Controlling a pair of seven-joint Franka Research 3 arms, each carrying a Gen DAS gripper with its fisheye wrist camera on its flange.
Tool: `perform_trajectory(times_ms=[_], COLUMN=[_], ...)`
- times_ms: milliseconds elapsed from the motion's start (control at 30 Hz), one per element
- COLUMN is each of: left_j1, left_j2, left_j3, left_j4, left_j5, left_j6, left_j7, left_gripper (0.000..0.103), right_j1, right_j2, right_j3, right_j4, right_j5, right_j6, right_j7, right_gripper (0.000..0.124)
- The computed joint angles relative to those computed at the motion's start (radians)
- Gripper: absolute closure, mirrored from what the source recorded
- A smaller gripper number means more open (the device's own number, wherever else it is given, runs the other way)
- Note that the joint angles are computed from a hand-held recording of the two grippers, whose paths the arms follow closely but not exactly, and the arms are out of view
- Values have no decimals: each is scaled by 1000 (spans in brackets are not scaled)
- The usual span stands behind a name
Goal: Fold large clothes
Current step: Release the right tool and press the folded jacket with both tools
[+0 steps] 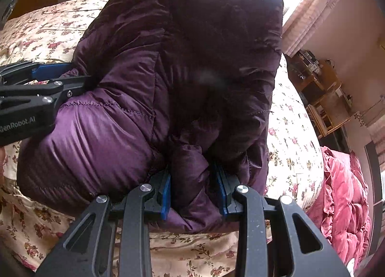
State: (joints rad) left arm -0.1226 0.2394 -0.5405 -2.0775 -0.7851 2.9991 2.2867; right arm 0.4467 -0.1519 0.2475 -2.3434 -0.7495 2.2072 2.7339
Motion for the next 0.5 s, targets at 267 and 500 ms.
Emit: perform_trajectory(times_ms=[267, 500], left_j1=[-8, -40], left_j2=[-29, -40], left_j3=[6, 40], left_j4=[-14, -16], left_j5=[-24, 24], left_j6=[9, 13], left_j7=[-3, -29], left_gripper=[47, 47], right_j1=[-3, -21], right_j2=[-55, -99], right_j3=[9, 38], right_j4=[3, 25], right_j5=[49, 28], right_j6=[-14, -25], right_j7=[-23, -18], right_gripper=[84, 70])
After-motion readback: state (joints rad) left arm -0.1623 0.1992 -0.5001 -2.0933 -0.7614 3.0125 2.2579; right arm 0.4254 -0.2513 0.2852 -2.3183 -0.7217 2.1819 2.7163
